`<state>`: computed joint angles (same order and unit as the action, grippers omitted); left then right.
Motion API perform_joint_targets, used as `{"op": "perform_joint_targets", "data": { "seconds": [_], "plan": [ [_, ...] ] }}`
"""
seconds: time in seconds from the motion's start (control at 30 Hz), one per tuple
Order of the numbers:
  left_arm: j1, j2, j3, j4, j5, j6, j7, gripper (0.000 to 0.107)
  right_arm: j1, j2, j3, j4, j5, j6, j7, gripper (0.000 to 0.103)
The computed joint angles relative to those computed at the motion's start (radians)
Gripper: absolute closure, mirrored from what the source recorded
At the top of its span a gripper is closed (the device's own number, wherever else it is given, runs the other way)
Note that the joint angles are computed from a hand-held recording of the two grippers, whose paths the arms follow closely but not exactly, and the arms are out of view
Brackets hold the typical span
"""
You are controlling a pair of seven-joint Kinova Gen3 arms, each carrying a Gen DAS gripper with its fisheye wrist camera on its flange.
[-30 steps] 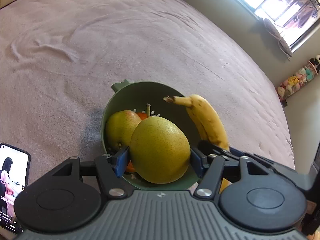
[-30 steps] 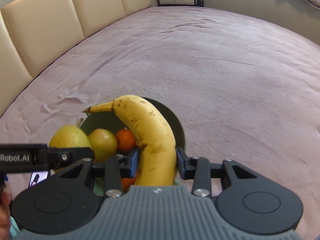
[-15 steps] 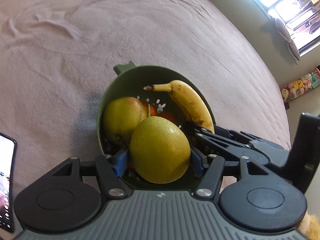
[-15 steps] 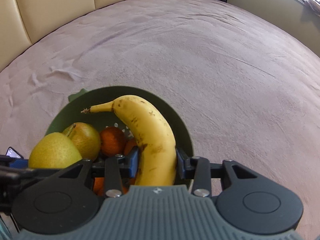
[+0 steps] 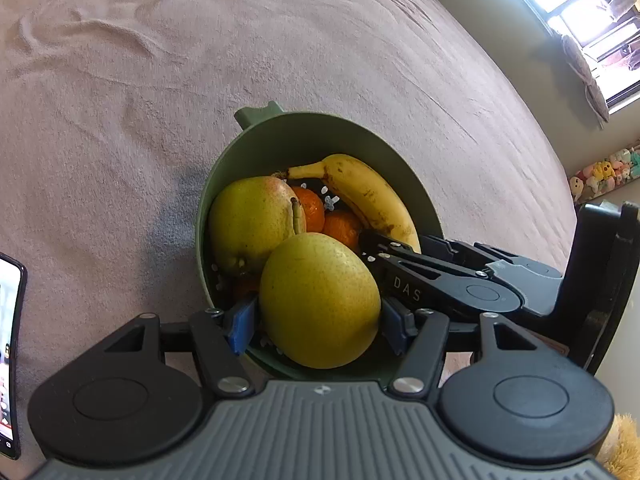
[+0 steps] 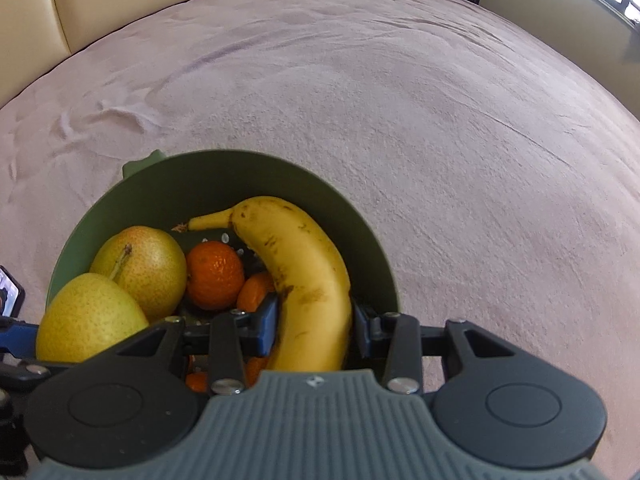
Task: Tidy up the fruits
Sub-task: 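Carry the pear and banana into the colander and open the right tool, then lower the held pear into the colander and open the left tool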
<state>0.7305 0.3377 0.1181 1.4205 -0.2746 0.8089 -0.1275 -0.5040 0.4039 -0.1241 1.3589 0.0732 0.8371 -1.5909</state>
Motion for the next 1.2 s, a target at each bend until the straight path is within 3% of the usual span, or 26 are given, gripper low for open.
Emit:
{"op": "perform_joint_targets", "data": {
  "seconds": [0.3, 0.53, 0.7, 0.83, 1.1, 1.2],
  "plan": [
    [0.003, -0.007, 0.001, 0.009, -0.012, -0.011, 0.004, 0.035, 0.021, -0.037, -0.004, 0.024, -0.025, -0.031, -0.015, 0.061],
    [0.006, 0.005, 0.002, 0.024, -0.013, -0.065, -0.017, 0.035, 0.07, -0.145, -0.01, 0.139, -0.085, -0.139, -0.051, 0.057],
    [0.016, 0.022, -0.011, 0.021, -0.026, -0.109, -0.034, 0.035, 0.061, -0.223, 0.01, 0.224, -0.033, -0.199, -0.153, 0.053],
    [0.038, 0.059, -0.03, -0.037, -0.047, -0.046, -0.043, 0.035, 0.042, -0.26, 0.02, 0.272, 0.071, -0.209, -0.279, 0.053],
    [0.055, 0.109, -0.027, -0.144, -0.053, 0.092, -0.094, 0.035, 0.066, -0.277, 0.001, 0.321, 0.087, -0.201, -0.359, 0.053],
    [0.067, 0.112, -0.036, -0.148, -0.057, 0.097, -0.087, 0.035, 0.063, -0.28, -0.005, 0.331, 0.097, -0.199, -0.38, 0.052]
  ]
}}
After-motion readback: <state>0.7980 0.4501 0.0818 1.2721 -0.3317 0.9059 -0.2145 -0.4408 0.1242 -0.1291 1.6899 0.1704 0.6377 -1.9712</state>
